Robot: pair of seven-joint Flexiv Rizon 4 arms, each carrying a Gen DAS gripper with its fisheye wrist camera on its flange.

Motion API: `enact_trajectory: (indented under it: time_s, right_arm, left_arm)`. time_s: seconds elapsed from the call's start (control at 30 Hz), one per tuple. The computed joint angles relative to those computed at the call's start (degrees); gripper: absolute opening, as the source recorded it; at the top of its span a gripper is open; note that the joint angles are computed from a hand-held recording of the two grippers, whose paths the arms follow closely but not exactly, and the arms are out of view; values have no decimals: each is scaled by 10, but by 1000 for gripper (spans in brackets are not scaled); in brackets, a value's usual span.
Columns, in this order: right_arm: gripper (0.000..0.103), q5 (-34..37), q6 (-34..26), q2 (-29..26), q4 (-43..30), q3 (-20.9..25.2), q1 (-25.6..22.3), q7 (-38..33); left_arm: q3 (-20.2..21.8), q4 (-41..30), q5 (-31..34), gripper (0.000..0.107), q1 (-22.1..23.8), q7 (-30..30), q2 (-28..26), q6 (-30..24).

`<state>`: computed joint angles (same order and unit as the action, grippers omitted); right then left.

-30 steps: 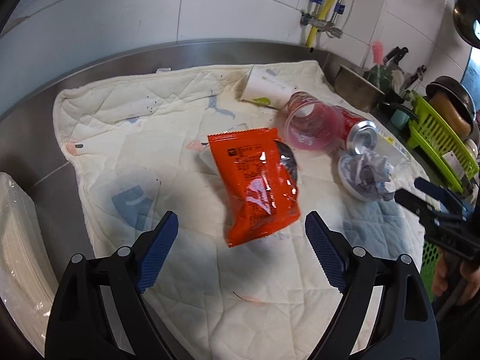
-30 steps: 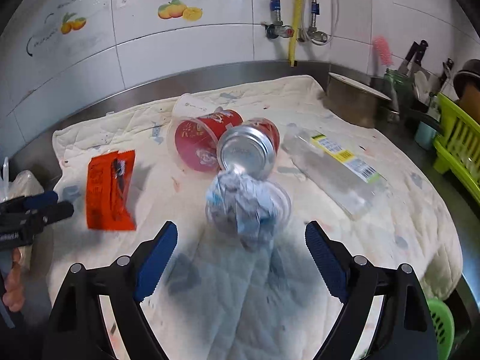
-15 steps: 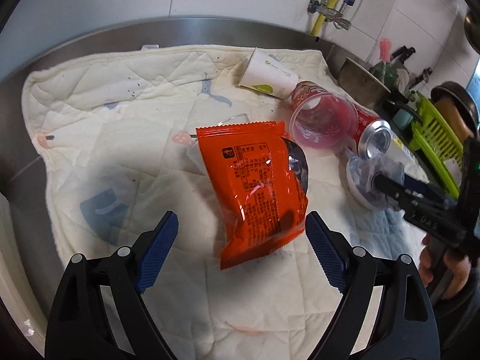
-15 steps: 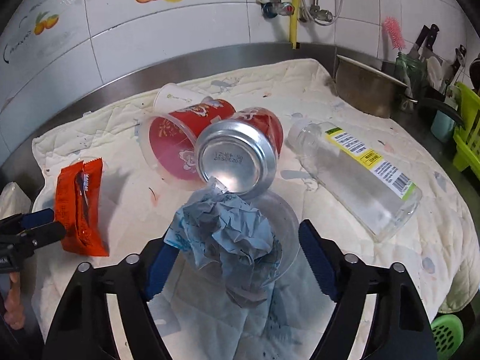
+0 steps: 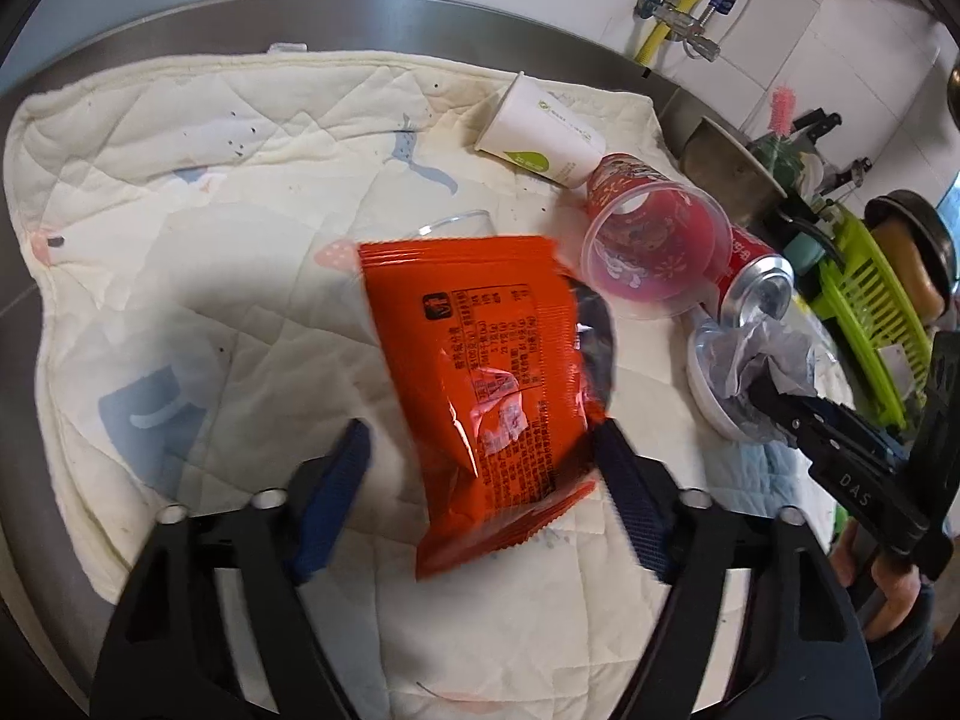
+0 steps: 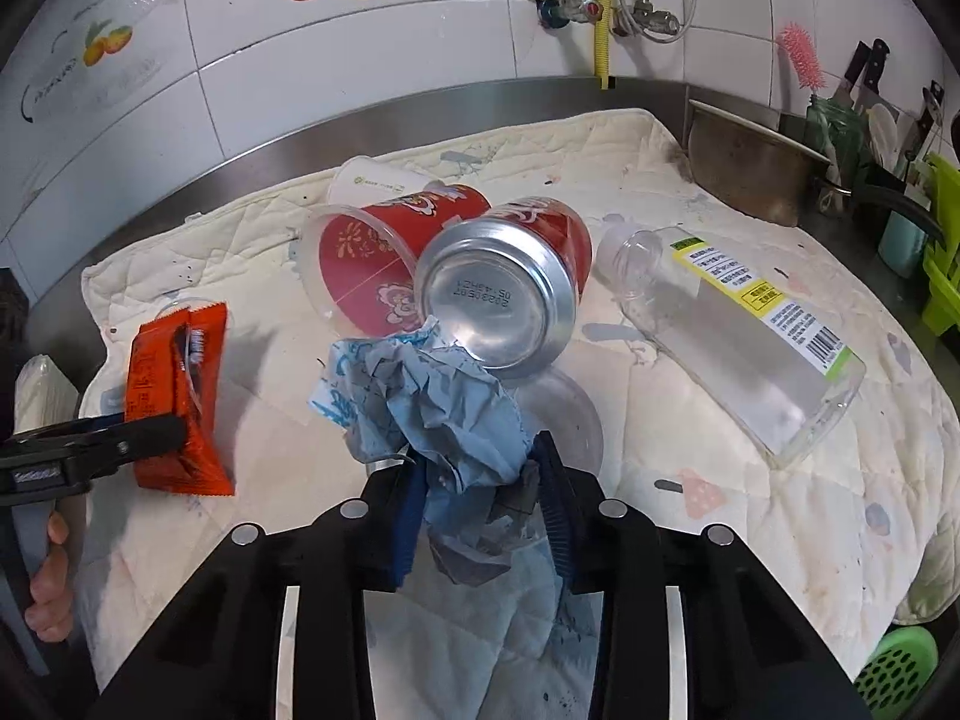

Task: Collect trash
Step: 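Grasp the crumpled foil with the right tool while the left tool grasps the red snack bag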

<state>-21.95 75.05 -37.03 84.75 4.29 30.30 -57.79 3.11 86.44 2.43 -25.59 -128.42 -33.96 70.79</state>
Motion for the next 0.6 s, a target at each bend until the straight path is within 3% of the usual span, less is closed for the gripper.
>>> enact_trajectory:
  time_s: [0.07, 0.2, 0.27, 0.4, 0.5, 0.53, 0.6]
  right_arm:
    - [31, 0, 10, 5, 8, -1, 1, 3]
    - [30, -4, 26, 14, 23, -8, 6, 11]
    - [30, -5, 36, 21, 32, -11, 8, 19]
    - [30, 2, 65, 41, 56, -7, 7, 32]
    - [30, -9, 90, 61, 82, -24, 20, 50]
    - [30, -16, 104, 72, 97, -37, 30, 61]
    - [30, -27, 124, 89, 119, -57, 42, 81]
  left_arm:
    - [-17, 9, -13, 53, 12, 11, -1, 16]
    - [-17, 18, -21, 44, 10, 18, 1, 33]
    - [-22, 25, -28, 31, 13, 27, 6, 41]
    - [-20, 40, -30, 27, 7, 35, 18, 61]
    - [-21, 51, -31, 20, 5, 44, 27, 73]
    - [-23, 55, -32, 14, 5, 49, 31, 78]
    - [-28, 64, -35, 13, 5, 59, 39, 88]
